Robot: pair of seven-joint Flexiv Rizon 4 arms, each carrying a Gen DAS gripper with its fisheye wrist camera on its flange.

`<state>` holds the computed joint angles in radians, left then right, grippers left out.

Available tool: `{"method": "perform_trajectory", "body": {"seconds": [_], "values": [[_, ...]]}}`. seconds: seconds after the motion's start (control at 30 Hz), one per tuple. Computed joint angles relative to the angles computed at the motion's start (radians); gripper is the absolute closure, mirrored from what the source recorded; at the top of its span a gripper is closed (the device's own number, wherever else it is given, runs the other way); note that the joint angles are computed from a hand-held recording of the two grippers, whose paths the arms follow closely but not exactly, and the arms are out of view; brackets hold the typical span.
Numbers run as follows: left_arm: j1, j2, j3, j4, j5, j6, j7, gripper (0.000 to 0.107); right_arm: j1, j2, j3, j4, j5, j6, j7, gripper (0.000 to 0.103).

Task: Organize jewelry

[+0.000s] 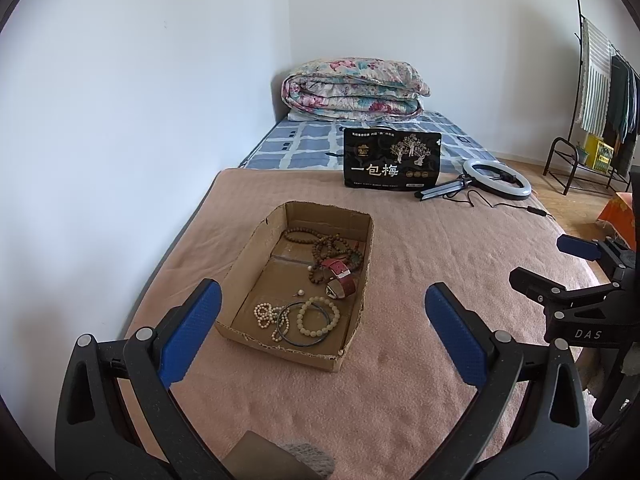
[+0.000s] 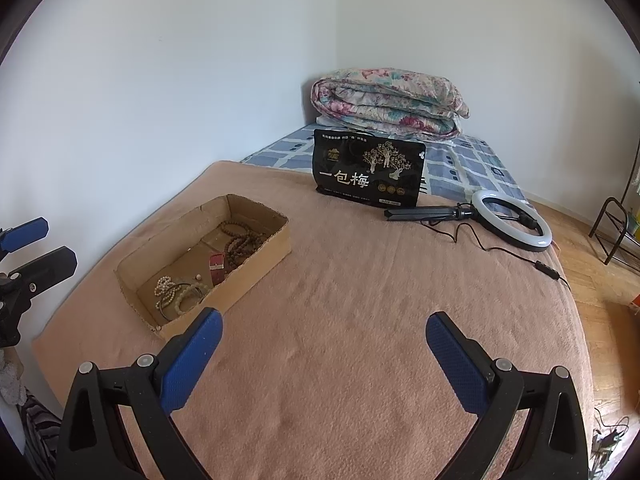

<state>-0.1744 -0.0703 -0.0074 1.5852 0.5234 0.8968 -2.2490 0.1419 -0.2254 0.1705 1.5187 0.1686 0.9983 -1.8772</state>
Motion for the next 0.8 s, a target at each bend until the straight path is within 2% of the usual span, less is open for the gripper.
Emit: {"method": "perform_trajectory", "body": {"seconds": [0.8], "values": [[0.001,0.001,-0.001,0.003,0.001,0.001,0.001,0.004,0.002,0.001,-0.001,0.004,-0.001,-0.009,0.008,0.000]]}}
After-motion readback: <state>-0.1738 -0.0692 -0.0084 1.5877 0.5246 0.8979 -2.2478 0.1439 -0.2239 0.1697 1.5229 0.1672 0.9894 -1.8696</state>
